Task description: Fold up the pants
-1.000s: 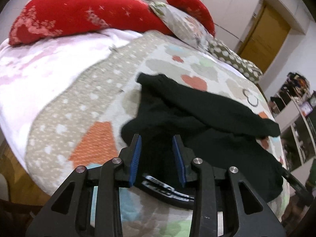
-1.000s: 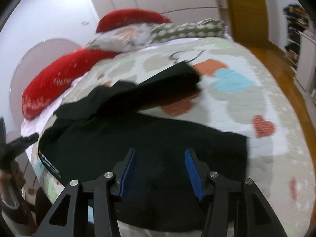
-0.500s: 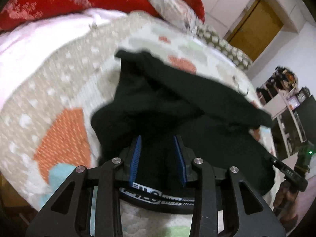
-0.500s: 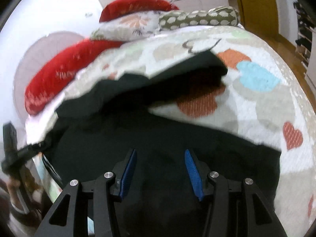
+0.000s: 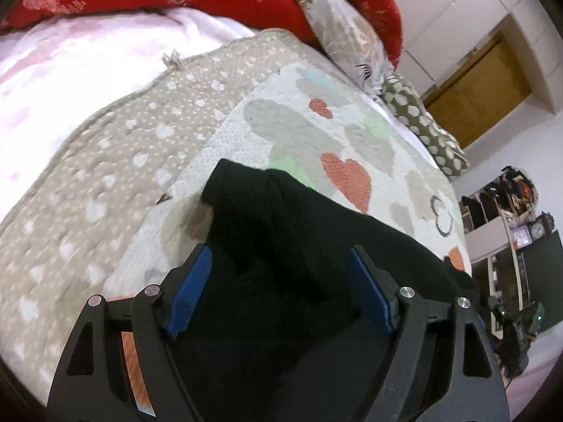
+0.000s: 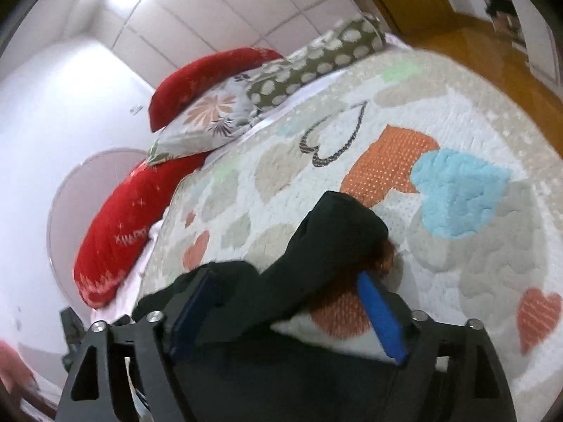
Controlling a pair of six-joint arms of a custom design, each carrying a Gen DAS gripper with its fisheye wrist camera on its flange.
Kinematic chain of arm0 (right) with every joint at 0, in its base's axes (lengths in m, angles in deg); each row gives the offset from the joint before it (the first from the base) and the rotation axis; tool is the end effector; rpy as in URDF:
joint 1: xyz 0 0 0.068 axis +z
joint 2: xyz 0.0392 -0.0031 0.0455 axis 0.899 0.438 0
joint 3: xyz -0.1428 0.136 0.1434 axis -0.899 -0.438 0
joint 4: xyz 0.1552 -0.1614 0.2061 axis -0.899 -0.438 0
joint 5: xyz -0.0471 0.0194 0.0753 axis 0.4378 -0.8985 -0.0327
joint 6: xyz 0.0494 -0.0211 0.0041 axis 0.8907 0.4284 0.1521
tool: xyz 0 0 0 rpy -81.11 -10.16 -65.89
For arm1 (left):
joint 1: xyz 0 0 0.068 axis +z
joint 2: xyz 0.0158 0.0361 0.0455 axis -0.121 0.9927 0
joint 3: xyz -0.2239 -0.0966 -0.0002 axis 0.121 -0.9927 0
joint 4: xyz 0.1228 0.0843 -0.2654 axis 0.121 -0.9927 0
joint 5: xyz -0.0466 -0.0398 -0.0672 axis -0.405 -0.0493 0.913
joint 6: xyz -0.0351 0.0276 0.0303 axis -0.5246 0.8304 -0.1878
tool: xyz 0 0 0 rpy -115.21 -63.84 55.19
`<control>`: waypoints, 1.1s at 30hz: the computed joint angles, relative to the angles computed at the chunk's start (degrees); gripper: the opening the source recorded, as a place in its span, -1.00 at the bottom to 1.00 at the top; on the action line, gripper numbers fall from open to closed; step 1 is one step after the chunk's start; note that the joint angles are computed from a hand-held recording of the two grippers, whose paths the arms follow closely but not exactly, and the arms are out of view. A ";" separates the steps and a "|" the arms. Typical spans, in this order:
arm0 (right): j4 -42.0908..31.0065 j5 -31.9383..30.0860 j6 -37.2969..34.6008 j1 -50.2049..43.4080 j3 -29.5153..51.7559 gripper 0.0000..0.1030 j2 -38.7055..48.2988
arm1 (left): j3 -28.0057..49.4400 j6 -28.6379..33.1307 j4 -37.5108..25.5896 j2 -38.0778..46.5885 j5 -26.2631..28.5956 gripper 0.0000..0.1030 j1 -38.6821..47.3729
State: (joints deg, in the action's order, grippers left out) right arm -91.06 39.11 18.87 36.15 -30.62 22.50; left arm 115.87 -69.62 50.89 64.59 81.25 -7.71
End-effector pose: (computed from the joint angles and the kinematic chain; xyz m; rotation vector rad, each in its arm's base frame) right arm 0.2348 -0.0971 0.1867 0.4313 2.3094 0.7526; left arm 0.2728 -0.0149 0.1748 -0.3770 2.5070 -0.5840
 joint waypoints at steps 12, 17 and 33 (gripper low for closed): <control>11.51 -0.85 5.88 3.33 3.60 -0.89 6.84 | 8.68 1.21 0.39 9.28 1.40 -0.75 -1.08; -2.63 -7.00 -1.76 -4.45 2.27 -0.90 -15.19 | 4.53 5.50 -6.16 -10.02 8.43 -0.76 1.08; -42.23 -4.35 -47.26 -28.71 -11.58 -0.90 -28.80 | -16.23 10.84 -21.40 -37.10 7.37 -0.76 6.18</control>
State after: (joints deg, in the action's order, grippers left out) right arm -133.29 34.76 -28.39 7.44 -42.20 -6.30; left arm 99.64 -58.77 29.49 27.49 88.62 -1.54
